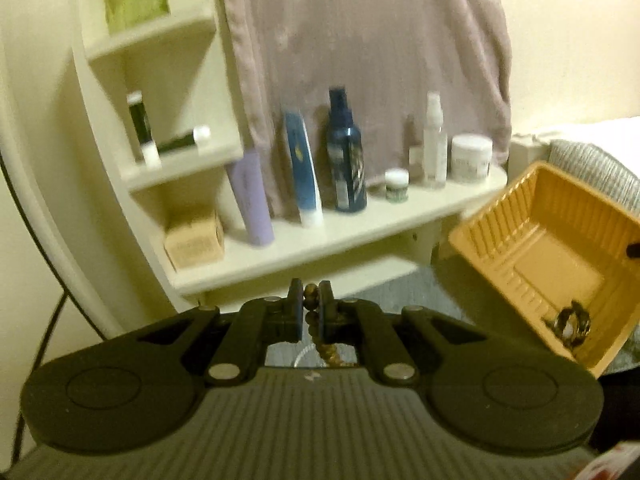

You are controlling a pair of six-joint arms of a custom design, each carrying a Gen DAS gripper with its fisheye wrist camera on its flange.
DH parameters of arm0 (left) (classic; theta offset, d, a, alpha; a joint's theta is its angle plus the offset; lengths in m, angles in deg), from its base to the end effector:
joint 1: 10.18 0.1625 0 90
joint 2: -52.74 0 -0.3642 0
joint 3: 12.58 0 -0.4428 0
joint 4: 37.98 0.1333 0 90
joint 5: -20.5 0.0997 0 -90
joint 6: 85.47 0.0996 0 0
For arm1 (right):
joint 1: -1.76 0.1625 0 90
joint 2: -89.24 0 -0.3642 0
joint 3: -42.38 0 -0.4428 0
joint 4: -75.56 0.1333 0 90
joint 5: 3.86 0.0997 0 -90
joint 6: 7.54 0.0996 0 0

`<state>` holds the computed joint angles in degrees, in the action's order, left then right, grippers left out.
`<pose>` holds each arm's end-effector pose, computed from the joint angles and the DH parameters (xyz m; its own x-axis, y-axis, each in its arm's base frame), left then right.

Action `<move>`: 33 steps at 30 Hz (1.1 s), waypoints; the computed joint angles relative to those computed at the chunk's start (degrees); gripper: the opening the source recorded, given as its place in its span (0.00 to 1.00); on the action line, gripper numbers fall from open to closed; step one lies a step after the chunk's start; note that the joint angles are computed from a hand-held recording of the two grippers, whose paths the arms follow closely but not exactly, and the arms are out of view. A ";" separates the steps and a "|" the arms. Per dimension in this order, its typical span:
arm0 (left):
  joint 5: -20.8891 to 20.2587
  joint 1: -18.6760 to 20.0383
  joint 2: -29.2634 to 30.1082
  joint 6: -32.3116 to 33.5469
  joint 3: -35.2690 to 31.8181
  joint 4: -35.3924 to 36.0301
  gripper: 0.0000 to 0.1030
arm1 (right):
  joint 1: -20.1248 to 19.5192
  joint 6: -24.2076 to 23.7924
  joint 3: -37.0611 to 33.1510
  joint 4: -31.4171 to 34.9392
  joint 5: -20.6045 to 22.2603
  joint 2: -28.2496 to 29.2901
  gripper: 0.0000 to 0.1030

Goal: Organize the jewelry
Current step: 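Grasp the long brown bead necklace with the left gripper and lift it, then lower the bead necklace into the orange tray and open the left gripper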

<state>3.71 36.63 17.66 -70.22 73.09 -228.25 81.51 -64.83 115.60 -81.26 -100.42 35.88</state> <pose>-0.2888 -0.6418 0.0871 -0.5687 -0.1986 -0.7982 0.6141 0.5431 -0.5727 -0.0178 -0.7835 0.3096 -0.6224 -0.4252 0.6571 -0.7444 0.5808 -0.3293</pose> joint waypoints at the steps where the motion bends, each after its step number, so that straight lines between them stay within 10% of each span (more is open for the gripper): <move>1: -0.07 -0.17 0.33 1.87 -0.69 -1.36 0.06 | -0.01 -0.01 -0.02 0.01 0.03 0.01 0.04; 20: -3.12 -2.93 3.89 24.01 -11.10 -13.41 0.06 | 0.03 -0.13 -0.04 0.01 0.03 0.00 0.04; 33: -11.86 -3.20 5.00 18.46 -15.33 -2.18 0.06 | 0.09 -0.03 -1.06 0.32 0.24 0.76 0.04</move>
<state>-8.16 33.43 22.66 -51.76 57.75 -230.43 81.59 -64.85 114.54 -80.94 -100.18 36.64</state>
